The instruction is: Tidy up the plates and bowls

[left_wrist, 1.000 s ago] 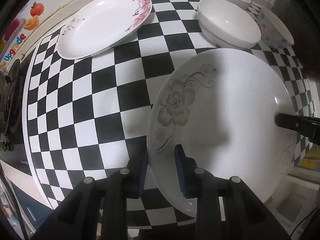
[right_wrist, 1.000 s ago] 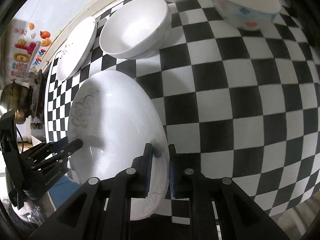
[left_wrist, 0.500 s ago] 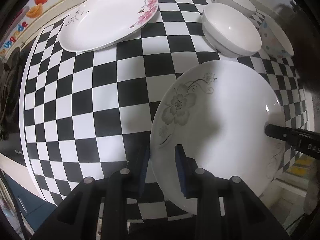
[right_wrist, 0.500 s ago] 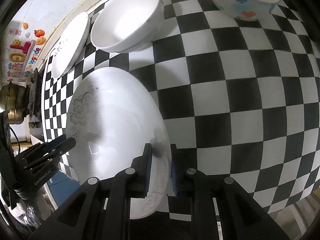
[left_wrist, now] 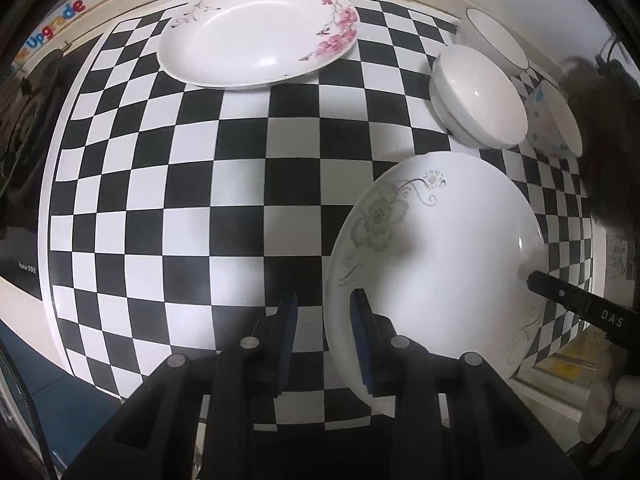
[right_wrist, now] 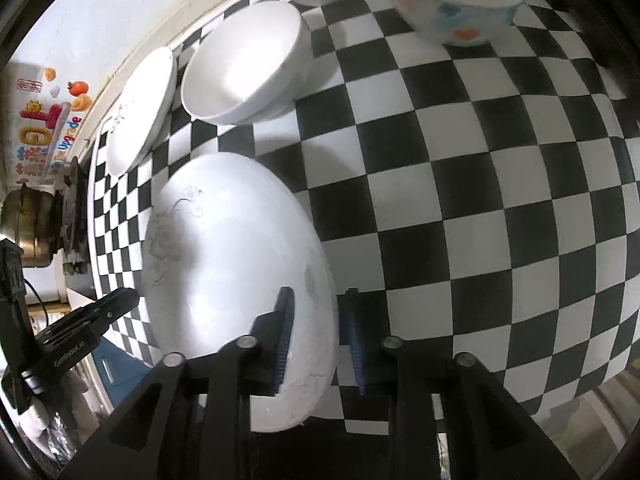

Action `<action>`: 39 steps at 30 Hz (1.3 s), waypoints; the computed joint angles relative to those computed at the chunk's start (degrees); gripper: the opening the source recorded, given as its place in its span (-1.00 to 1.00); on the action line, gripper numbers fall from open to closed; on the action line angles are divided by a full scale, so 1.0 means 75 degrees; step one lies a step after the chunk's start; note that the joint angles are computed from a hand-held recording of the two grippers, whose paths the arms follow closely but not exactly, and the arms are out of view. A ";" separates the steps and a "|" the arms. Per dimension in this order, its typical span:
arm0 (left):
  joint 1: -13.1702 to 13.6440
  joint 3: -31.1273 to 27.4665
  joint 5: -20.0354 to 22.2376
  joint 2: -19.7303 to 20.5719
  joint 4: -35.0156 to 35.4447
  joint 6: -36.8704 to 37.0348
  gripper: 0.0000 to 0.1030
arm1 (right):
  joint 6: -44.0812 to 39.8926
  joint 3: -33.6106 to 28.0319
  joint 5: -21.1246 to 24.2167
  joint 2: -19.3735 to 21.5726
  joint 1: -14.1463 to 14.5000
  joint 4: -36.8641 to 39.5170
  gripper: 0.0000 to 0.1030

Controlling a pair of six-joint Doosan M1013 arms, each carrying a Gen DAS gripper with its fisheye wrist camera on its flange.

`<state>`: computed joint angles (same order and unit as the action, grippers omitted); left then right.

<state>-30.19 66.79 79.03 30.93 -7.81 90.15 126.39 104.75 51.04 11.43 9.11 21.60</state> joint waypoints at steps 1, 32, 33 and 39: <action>-0.0023 0.0078 -0.0039 -0.0041 0.0000 -0.0018 -0.52 | 0.0023 -0.0031 0.0072 0.0006 0.0010 -0.0076 -0.63; 0.0640 -0.1629 -0.0114 0.0407 -0.0927 -0.0709 -0.22 | 0.0003 -0.1549 0.0368 0.0159 0.0191 -0.0674 0.33; 0.0696 -0.1838 -0.0085 0.0533 -0.0948 -0.0810 -0.22 | -0.0200 -0.1793 0.0201 0.0288 0.0192 -0.0596 0.40; 0.1035 -0.3505 0.0547 0.1731 -0.0829 -0.1524 -0.22 | -0.0569 -0.3545 0.0581 0.1615 0.0221 -0.1063 0.47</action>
